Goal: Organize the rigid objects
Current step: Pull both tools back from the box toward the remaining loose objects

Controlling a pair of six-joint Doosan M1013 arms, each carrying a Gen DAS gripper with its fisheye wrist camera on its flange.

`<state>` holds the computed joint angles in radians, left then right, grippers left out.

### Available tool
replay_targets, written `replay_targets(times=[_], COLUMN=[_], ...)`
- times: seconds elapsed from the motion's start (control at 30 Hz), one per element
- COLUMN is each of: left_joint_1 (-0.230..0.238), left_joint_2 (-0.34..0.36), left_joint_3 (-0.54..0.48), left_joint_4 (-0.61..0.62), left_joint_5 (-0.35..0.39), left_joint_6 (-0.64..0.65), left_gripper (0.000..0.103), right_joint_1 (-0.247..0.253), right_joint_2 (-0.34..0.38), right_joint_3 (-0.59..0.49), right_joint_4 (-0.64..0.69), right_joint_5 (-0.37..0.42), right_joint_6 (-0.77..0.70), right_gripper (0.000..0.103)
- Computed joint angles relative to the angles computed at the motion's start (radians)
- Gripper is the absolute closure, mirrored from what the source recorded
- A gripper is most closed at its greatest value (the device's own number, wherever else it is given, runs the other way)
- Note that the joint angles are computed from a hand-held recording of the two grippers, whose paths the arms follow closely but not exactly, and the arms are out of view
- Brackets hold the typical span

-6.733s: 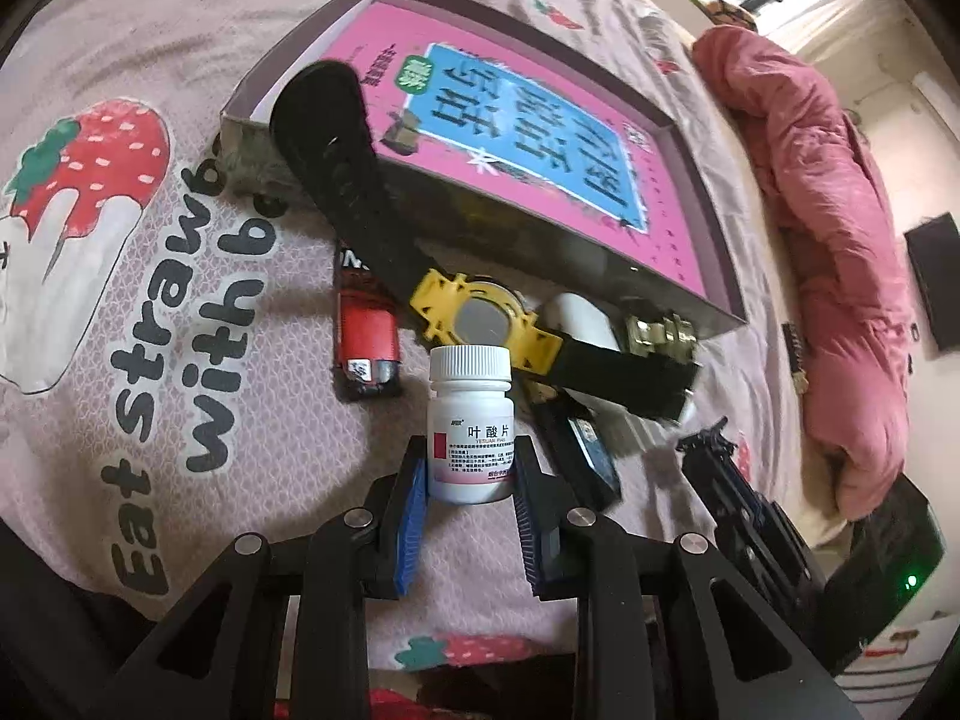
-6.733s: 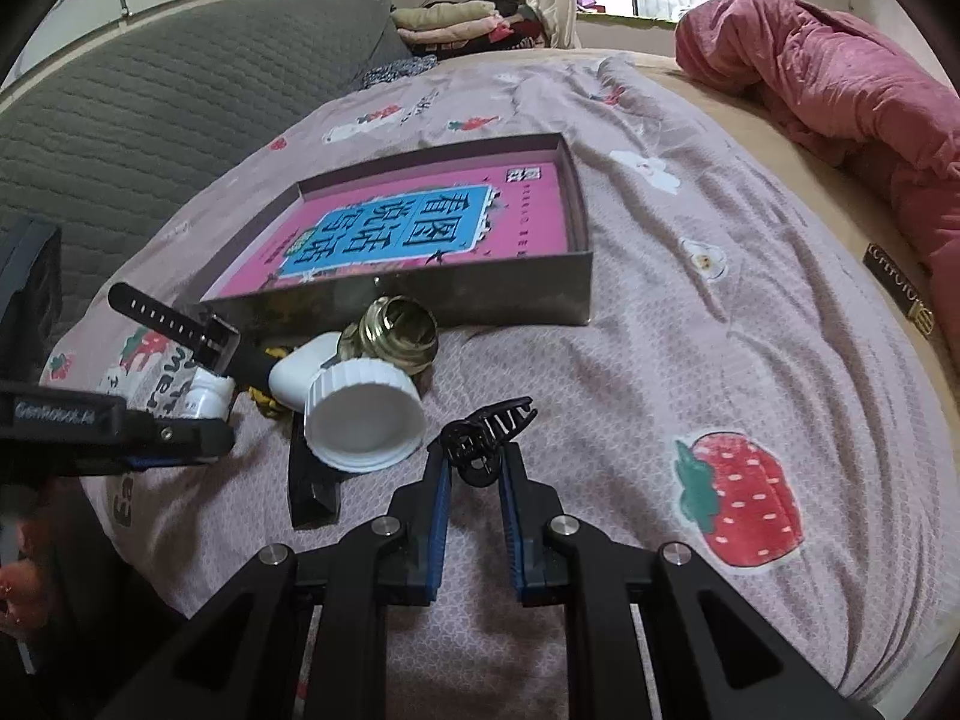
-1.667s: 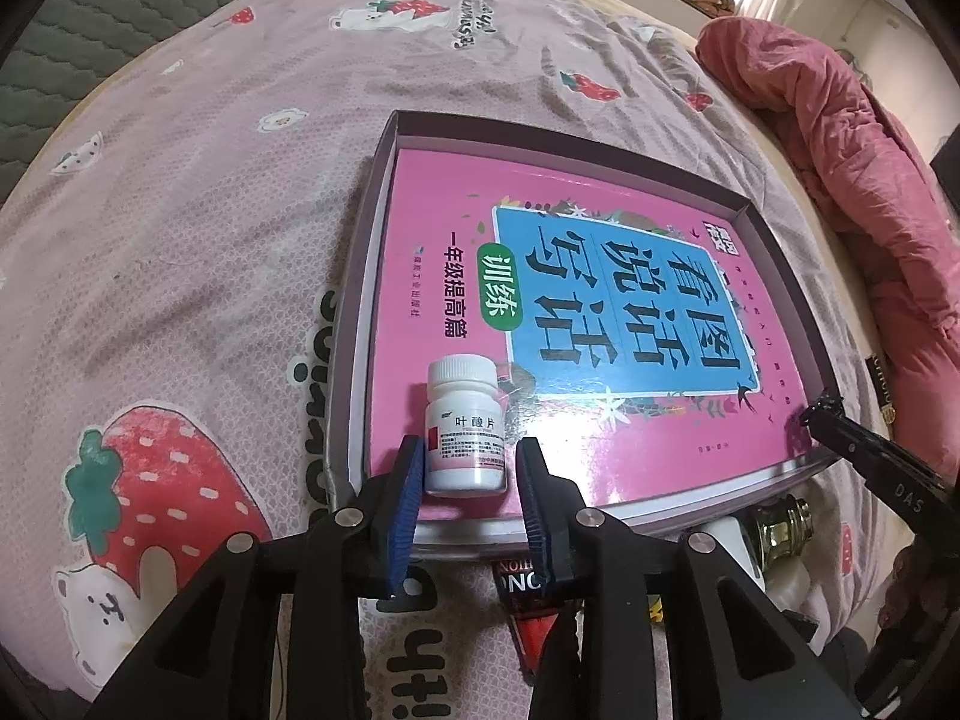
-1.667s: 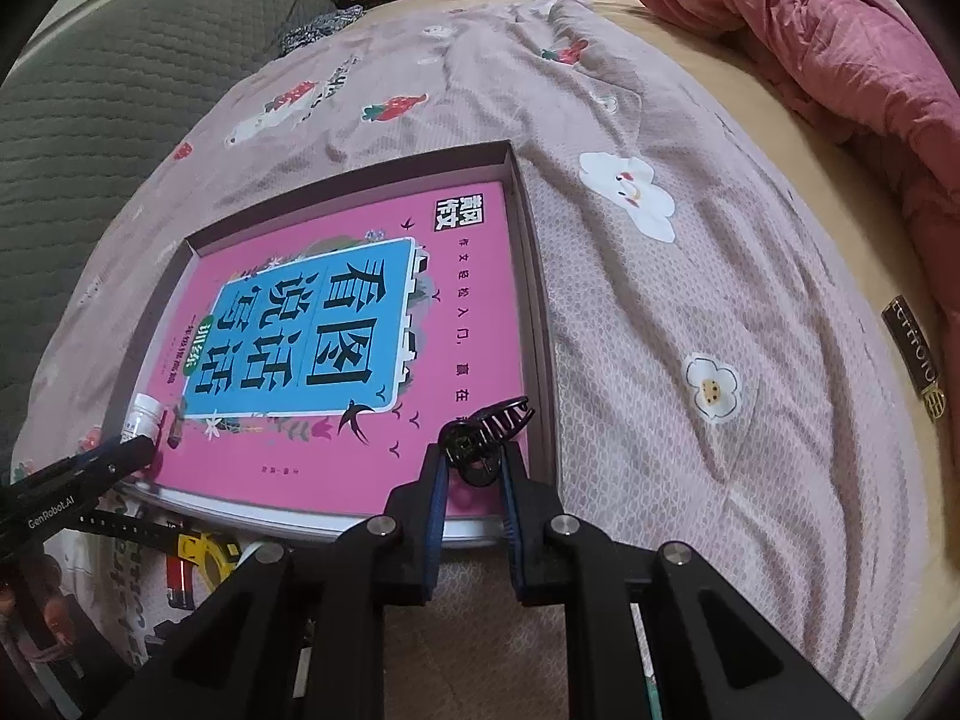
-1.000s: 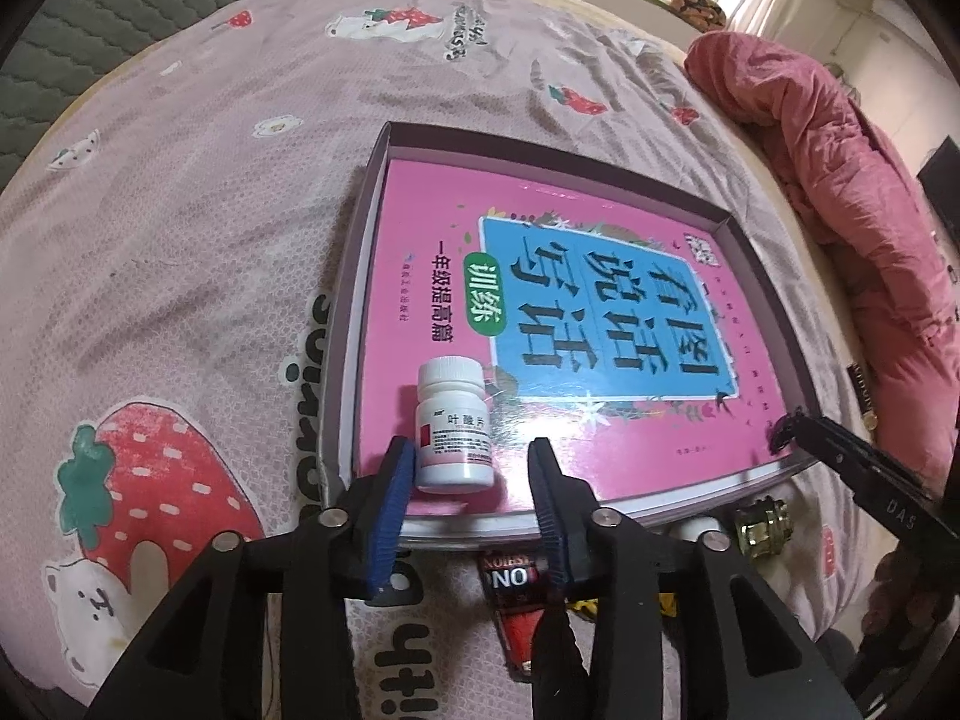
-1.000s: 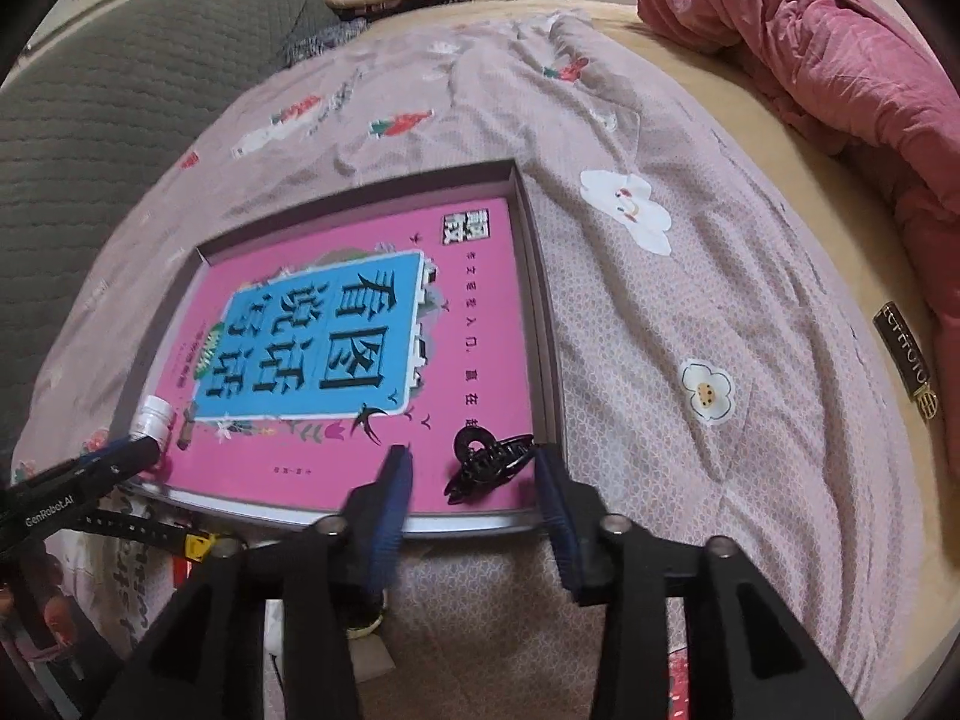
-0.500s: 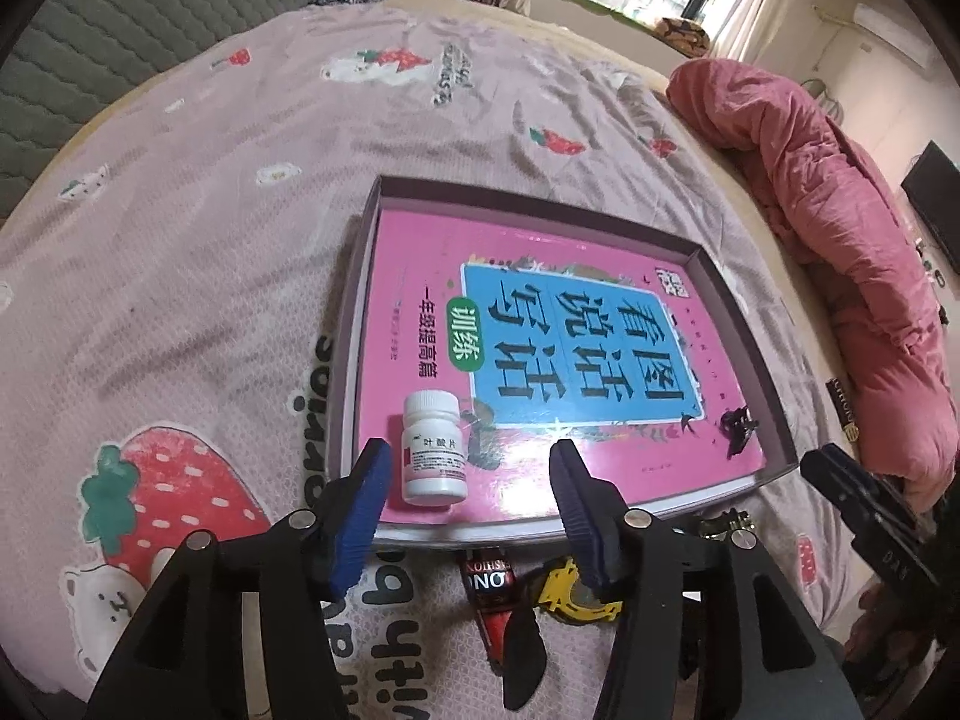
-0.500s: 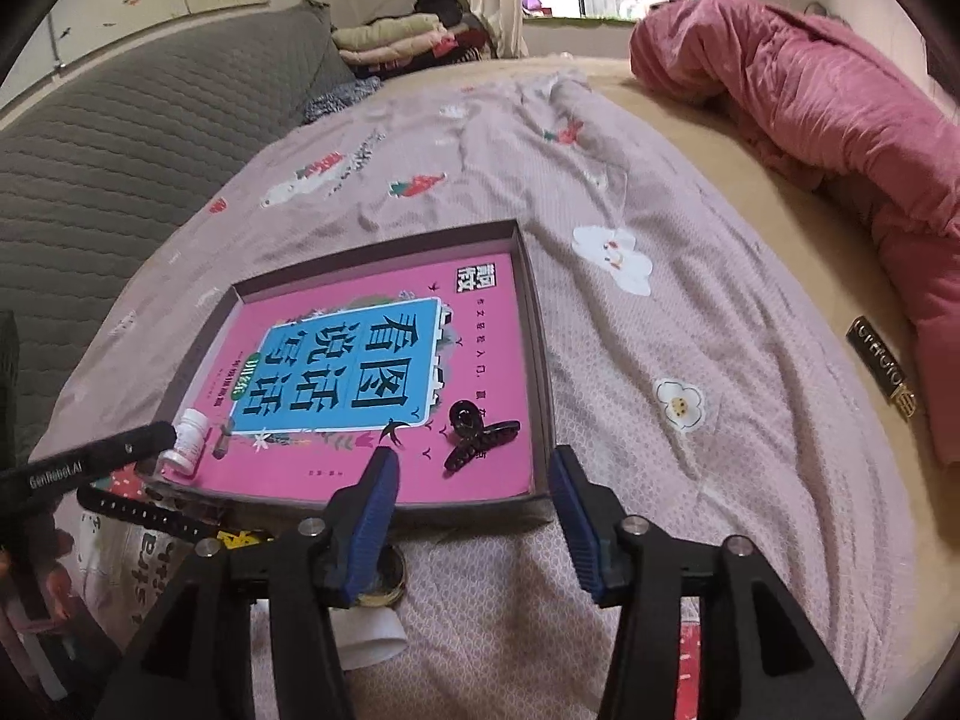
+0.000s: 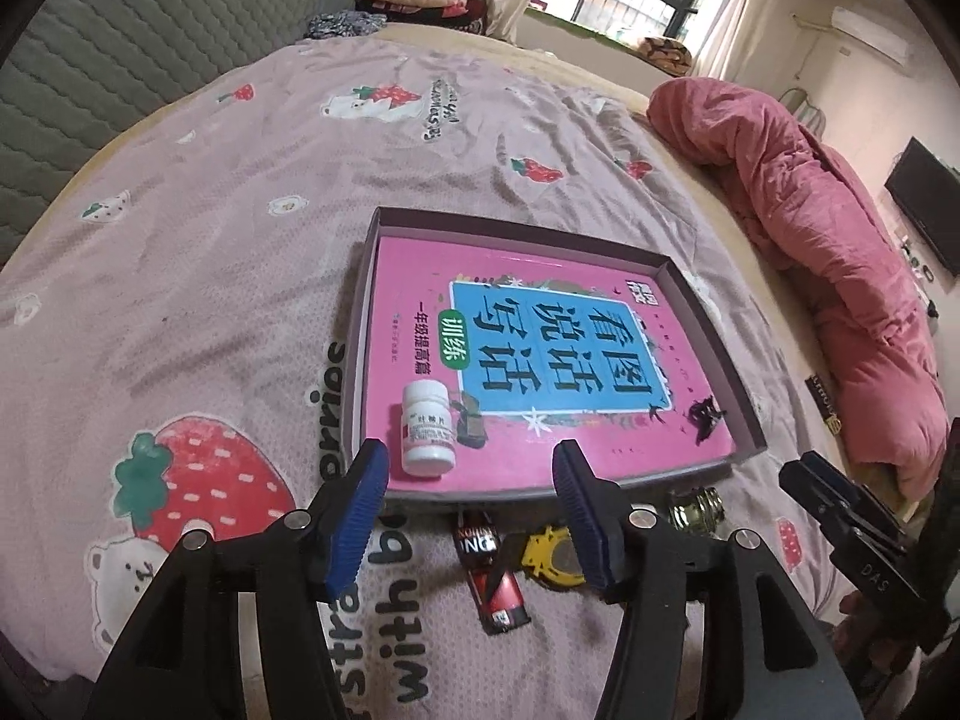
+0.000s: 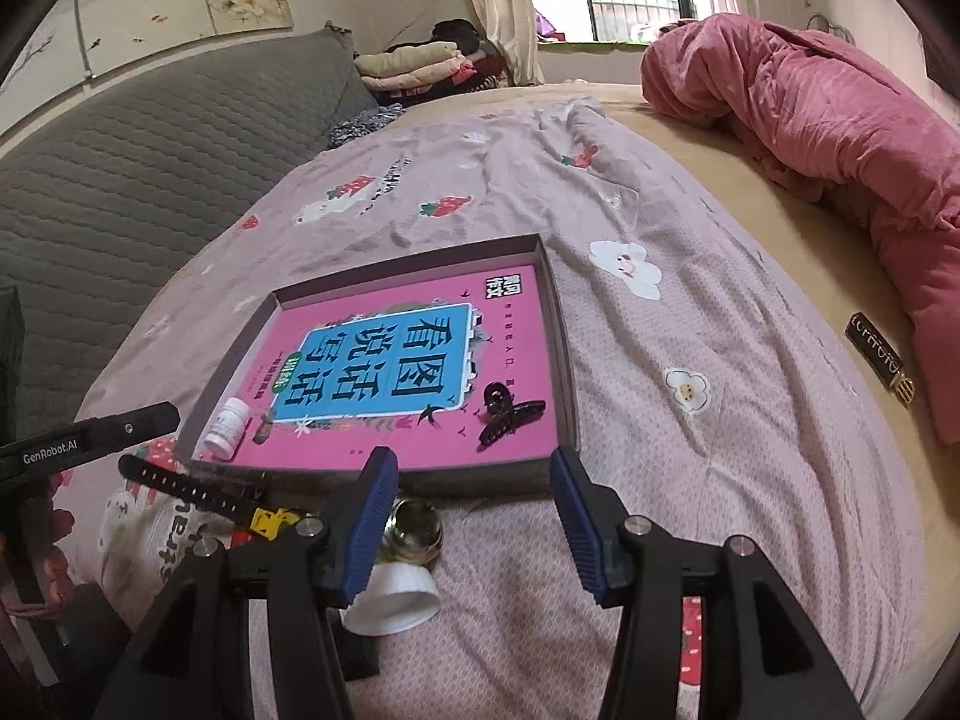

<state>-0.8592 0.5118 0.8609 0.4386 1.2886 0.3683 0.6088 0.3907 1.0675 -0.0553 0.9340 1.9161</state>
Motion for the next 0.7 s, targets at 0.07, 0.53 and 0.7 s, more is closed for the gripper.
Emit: replay_targets(times=[0.07, 0.53, 0.7], left_joint_1=[-0.009, -0.056, -0.067], left_joint_2=[-0.003, -0.002, 0.001], left_joint_3=[0.003, -0.025, -0.029], left_joint_4=[0.018, 0.077, 0.056], left_joint_5=[0.000, -0.002, -0.011], left_joint_6=[0.001, 0.074, 0.110], left_gripper=[0.044, 0.044, 0.043], right_joint_1=[0.002, 0.018, 0.022], right_joint_2=[-0.009, -0.051, -0.059], right_joint_3=[0.014, 0.073, 0.089], right_joint_4=[0.005, 0.004, 0.024], right_joint_5=[-0.014, -0.024, -0.024], right_joint_6=[-0.008, -0.065, -0.089], right_gripper=[0.050, 0.050, 0.050])
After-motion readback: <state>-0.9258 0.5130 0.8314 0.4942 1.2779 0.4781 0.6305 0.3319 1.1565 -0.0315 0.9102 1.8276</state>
